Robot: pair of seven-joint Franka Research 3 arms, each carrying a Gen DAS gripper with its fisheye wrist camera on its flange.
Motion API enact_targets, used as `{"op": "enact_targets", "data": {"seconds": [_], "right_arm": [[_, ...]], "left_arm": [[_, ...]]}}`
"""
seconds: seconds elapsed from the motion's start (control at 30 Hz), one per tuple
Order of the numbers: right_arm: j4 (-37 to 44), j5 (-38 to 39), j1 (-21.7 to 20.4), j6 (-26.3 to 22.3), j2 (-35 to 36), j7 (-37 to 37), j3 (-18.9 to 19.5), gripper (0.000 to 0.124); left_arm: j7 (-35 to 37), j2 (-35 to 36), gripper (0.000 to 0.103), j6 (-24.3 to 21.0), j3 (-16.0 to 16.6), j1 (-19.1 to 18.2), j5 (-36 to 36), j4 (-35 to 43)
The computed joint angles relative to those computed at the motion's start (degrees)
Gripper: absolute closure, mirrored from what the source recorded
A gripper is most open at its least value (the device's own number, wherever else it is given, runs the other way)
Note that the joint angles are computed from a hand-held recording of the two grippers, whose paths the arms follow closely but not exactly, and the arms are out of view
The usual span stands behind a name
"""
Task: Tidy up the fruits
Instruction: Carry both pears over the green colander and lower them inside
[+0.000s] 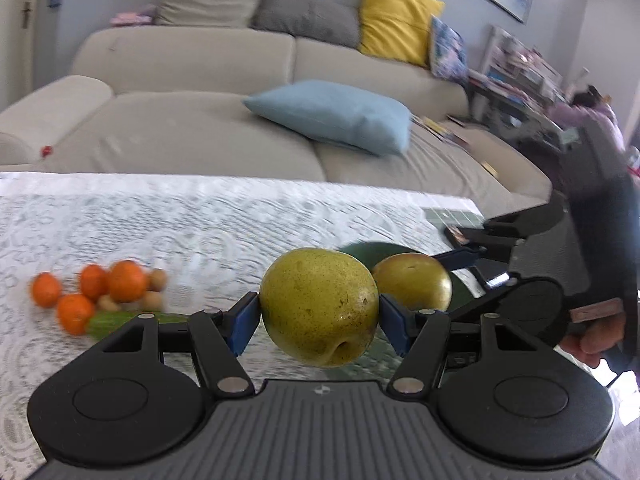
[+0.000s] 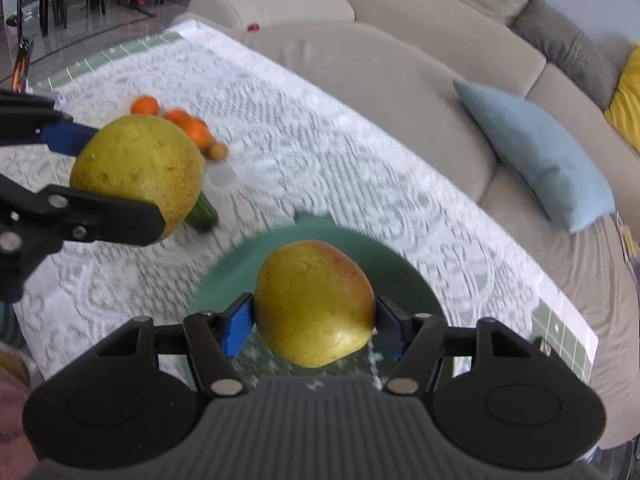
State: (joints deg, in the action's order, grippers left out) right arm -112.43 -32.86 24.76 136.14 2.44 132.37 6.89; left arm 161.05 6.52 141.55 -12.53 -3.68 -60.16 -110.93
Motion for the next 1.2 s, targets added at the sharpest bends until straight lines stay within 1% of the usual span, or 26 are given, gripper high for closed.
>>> {"op": "enact_targets", "data": {"seconds": [0.13, 0.3, 0.53, 0.77, 0.83, 0.9, 1.07, 1.2], "right_arm": [[-1.6, 2.7, -0.7, -0.9, -0.6, -4.1, -0.2, 0.062], [-1.9, 6.7, -1.5, -1.4, 0.2, -10.2, -0.5, 0.062], [-1.0, 10.8, -1.8, -0.8, 2.3, -16.0, -1.1, 0.062], [-0.1, 15.0, -1.8, -0.7, 4.2, -21.5, -1.7, 0.062], [-0.2, 15.7, -1.7, -0.8, 4.3, -22.5, -1.8, 0.062], [-0.2, 16.5, -1.8, -0.6, 4.5, -23.3, -2.0, 0.062], [1.2, 19.3, -2.0, -1.2, 6.0, -25.9, -2.3, 0.062], [2.5, 20.6, -1.9, -2.1, 7.1, -27.4, -2.6, 0.062]], "left_arm": [[-3.3, 2.0, 0.029, -2.9, -0.5, -0.7, 4.7, 2.3], [-6.4, 4.0, 0.029, -3.1, -1.6, -1.2, 9.9, 3.7], [-11.0, 5.1, 0.029, -0.5, -3.0, -1.8, 14.0, 3.6], [-20.3, 5.9, 0.029, 5.9, -4.0, -3.2, 19.6, 2.5], [-22.0, 5.8, 0.029, 8.3, -4.5, -3.5, 21.0, 1.8], [-24.7, 6.0, 0.029, 9.5, -4.6, -3.9, 23.1, 1.7], [-29.6, 6.3, 0.029, 11.2, -5.0, -4.4, 29.3, 1.9], [-32.4, 6.3, 0.029, 11.2, -5.6, -3.9, 30.4, 1.9]]}}
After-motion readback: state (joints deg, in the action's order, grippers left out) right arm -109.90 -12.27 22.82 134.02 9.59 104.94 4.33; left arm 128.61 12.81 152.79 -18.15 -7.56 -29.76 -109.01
